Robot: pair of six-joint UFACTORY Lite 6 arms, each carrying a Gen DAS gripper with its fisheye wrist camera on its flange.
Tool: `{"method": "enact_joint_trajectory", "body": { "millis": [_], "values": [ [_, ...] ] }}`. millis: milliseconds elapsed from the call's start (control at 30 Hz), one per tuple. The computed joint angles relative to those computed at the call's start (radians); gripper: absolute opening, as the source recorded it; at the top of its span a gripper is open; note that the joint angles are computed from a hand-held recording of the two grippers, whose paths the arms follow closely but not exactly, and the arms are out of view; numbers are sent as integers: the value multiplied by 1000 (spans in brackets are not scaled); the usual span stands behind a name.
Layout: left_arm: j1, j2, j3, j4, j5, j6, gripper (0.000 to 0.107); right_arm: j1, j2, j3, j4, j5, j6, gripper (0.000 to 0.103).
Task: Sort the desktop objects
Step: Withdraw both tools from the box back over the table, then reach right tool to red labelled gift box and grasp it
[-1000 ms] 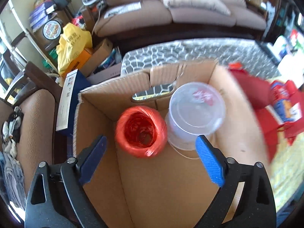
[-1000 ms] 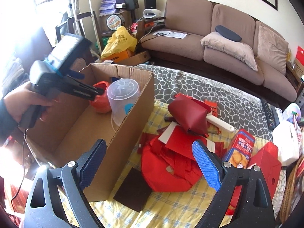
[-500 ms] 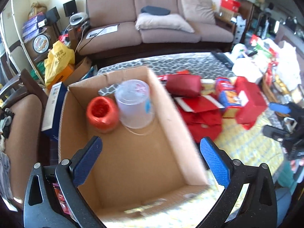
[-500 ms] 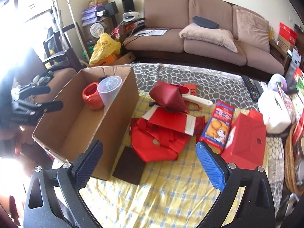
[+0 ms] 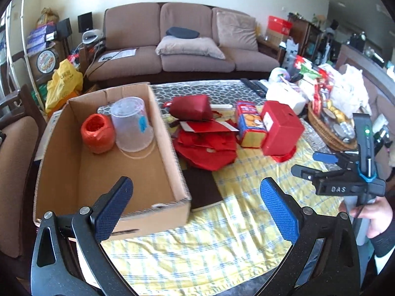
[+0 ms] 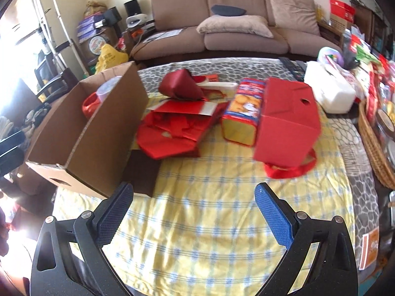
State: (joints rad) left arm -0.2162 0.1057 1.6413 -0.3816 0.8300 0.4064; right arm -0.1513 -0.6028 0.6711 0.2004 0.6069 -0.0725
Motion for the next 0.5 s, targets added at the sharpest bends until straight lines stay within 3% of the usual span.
{"method": "enact_joint_trajectory", "body": {
  "millis": [300, 500],
  "values": [
    [-166, 38, -49, 17, -103, -96, 103, -567, -27, -30, 368, 125, -617, 101],
    [-267, 142, -44, -26, -208, -130, 103, -730, 119, 26, 518, 123, -792, 101]
  ]
}}
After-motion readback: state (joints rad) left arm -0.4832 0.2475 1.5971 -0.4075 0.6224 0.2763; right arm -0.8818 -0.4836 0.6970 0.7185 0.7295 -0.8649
